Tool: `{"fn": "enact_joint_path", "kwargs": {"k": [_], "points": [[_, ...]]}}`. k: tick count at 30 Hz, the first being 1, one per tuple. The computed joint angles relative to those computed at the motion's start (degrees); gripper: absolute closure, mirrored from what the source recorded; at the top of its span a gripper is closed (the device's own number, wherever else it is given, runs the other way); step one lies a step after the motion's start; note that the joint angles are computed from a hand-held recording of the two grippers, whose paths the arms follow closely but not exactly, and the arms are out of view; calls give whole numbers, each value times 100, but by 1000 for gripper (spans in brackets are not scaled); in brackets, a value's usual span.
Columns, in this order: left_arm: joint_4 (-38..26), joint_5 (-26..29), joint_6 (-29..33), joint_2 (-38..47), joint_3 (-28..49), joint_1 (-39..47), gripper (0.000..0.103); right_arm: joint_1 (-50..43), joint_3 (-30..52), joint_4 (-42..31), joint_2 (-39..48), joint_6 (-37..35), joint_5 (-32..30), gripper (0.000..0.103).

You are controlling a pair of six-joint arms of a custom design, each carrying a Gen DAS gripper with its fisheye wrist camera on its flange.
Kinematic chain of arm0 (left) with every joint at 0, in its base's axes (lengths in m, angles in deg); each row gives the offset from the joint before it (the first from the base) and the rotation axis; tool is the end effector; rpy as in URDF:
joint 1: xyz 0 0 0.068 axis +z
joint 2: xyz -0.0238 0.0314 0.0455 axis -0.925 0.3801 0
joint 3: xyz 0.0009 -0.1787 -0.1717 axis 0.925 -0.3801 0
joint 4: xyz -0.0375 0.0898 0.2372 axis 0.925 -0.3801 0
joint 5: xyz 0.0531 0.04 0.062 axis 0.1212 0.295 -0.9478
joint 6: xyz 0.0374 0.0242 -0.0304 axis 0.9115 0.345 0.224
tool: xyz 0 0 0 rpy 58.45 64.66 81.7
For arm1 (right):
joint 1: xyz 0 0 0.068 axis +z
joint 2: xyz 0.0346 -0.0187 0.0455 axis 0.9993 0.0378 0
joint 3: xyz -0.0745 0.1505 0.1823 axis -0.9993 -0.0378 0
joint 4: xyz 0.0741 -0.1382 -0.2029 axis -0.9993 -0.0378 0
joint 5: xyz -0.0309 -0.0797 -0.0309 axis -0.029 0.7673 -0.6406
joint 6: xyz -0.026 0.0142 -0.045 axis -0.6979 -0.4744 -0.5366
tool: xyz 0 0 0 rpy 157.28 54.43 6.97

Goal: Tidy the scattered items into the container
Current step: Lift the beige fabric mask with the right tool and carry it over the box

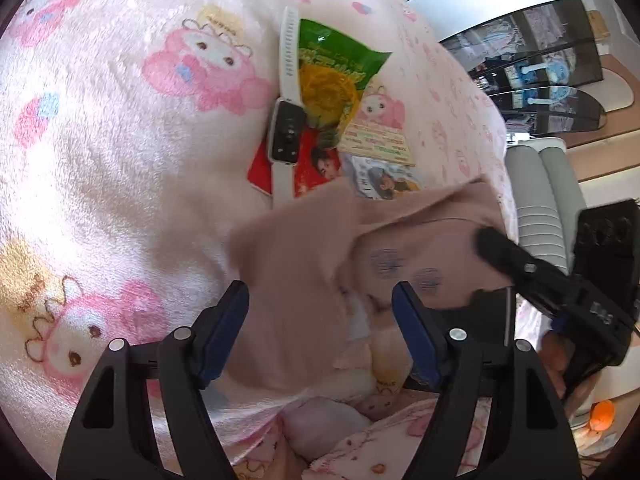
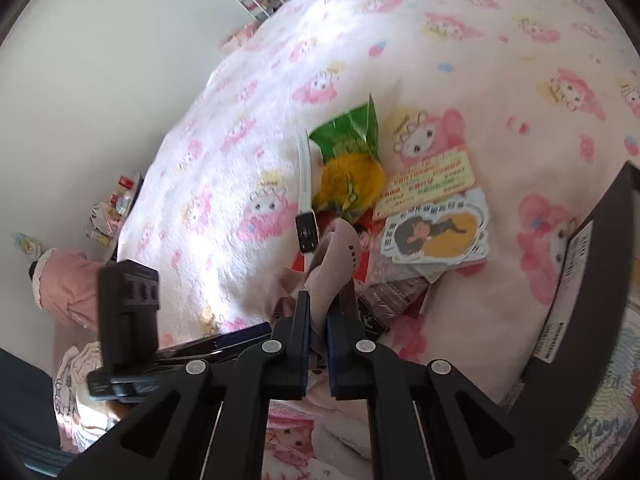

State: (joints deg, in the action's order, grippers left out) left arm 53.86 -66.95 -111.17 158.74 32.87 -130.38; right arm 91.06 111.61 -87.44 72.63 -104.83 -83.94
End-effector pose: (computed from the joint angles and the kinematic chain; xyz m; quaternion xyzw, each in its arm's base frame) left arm 0.1617 -0.2848 0.0526 -0.3738 0.8565 -0.2833 0.2153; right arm 0.3683 0.0428 0.1443 -0.3909 0.8575 0.3289 0.0611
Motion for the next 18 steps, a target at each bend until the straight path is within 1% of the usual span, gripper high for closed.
{"fn": "enact_joint_path", "kwargs": {"k": [2, 3, 4, 5, 6, 7, 8, 9, 10, 11, 12, 14, 16, 18], "points": [[-917, 209, -132, 116, 418, 153, 28, -62, -21, 2, -111, -9, -29, 98], [-1136, 347, -84, 192, 575, 261, 28, -124, 50, -95, -98, -112, -42, 98], [-995, 395, -2, 200, 538, 326, 28, -174, 30, -158, -120, -205, -41, 98], [-621, 435, 150, 212, 417, 394, 27, -209, -19, -202, -145, -293, -46, 98], [-1, 583, 380, 275, 234, 497, 24, -246, -11, -275, -140, -395, -69, 98], [190, 453, 76, 432, 298, 543, 23, -257, 53, -357, -111, -437, -89, 98], [465, 612, 125, 515, 252, 611, 25, -252, 79, -399, -79, -454, -102, 98], [417, 753, 218, 577, 349, 666, 37, -251, 122, -429, -50, -455, -86, 98], [104, 792, 355, 580, 523, 675, 50, -255, 109, -383, -67, -420, -46, 98], [-213, 773, 446, 567, 694, 657, 70, -263, 75, -331, -102, -413, -19, 98], [-335, 717, 542, 498, 765, 615, 88, -290, 95, -374, -128, -454, -29, 98], [-518, 503, 642, 255, 805, 501, 93, -349, 190, -557, -158, -559, -117, 98], [-963, 217, 761, -51, 947, 381, 94, -464, 265, -750, -311, -705, -230, 98], [-1688, -48, 874, -278, 1363, 291, 94, -629, 415, -993, -429, -893, -381, 98]]}}
